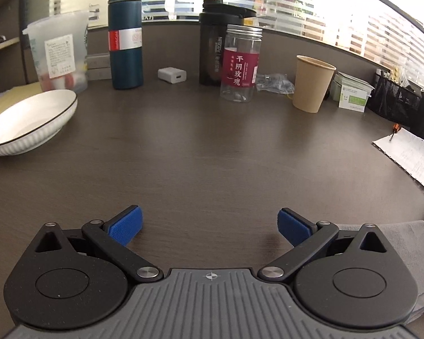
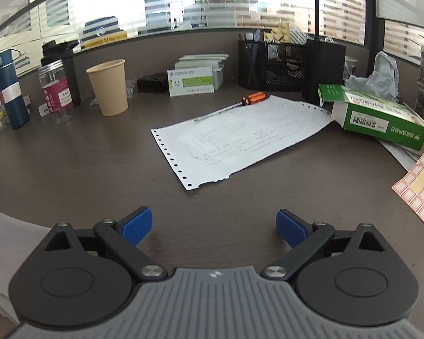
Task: Fold towel
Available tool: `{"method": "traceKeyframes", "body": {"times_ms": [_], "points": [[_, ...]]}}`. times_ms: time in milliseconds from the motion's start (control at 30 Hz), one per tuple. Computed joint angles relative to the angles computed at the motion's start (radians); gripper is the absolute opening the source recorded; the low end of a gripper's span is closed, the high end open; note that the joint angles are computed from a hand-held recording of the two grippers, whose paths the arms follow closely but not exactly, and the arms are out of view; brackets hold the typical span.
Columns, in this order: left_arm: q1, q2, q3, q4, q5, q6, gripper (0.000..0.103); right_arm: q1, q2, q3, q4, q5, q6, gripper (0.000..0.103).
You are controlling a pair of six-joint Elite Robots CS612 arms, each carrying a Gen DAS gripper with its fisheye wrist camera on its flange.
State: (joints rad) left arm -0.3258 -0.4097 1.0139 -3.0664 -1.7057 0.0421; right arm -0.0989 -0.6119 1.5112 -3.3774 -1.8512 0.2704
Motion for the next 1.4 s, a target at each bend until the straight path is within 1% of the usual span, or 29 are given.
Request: {"method": "traceKeyframes", "body": {"times_ms": [67, 167, 433, 1400], "points": [[-0.004, 0.000, -0.001, 0.004, 0.021, 0.002, 0.103, 0.003, 0.002, -0.012, 0.026, -0.016, -0.004, 0.103], [-0.017, -0.002, 0.002, 0.014, 0.089, 0.019, 0.103, 0.008, 0.008, -0.031, 0.057, -0.048, -0.003, 0.103], [-0.025, 0.014, -0.032, 0.033, 0.134, -0.029, 0.103, 0.013, 0.020, -0.064, 0.098, -0.102, 0.046, 0.103], [-0.024, 0.008, -0.021, 0.026, 0.139, -0.040, 0.103, 0.012, 0.020, -0.066, 0.099, -0.103, 0.046, 0.103]]}}
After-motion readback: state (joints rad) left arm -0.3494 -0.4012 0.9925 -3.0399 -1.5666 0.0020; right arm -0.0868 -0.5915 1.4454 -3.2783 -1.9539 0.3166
